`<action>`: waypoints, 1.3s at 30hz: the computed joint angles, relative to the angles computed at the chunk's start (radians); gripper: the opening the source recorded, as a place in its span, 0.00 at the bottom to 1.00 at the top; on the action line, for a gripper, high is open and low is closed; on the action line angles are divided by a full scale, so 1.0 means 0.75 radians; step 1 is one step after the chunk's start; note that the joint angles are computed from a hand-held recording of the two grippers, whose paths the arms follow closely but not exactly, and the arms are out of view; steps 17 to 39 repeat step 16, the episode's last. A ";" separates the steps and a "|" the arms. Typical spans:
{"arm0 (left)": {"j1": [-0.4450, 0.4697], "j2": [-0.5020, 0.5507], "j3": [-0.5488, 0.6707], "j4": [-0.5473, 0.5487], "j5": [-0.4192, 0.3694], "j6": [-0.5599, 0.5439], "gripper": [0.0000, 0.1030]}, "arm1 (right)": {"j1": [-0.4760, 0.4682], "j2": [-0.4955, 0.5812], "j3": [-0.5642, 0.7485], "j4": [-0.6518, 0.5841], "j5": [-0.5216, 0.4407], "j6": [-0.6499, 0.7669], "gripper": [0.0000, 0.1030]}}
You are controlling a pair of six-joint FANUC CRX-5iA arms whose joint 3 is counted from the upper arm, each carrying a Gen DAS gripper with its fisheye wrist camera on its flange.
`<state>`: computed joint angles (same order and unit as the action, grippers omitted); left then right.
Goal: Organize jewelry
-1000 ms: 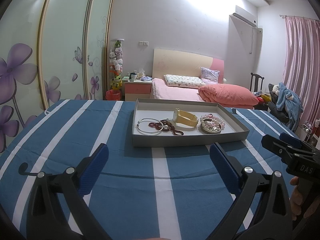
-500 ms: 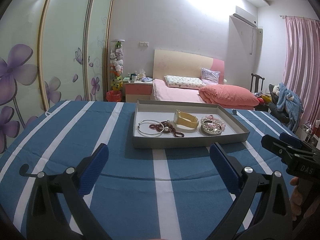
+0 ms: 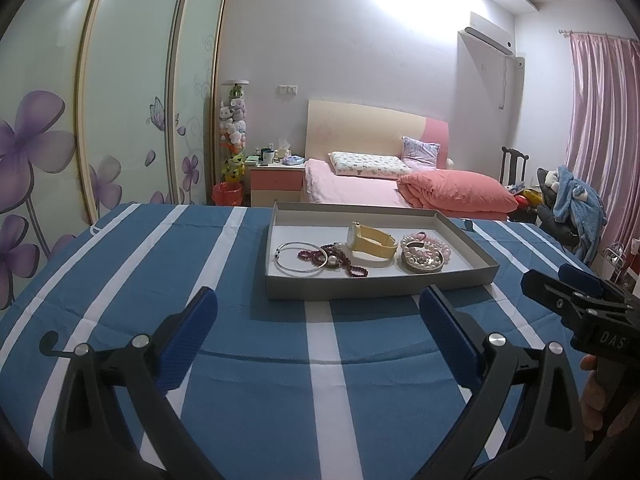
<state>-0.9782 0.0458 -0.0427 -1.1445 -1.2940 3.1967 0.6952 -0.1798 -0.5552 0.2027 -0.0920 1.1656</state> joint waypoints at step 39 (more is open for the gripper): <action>0.001 0.001 0.007 -0.002 -0.008 -0.005 0.96 | 0.000 0.000 -0.001 0.009 0.000 -0.009 0.98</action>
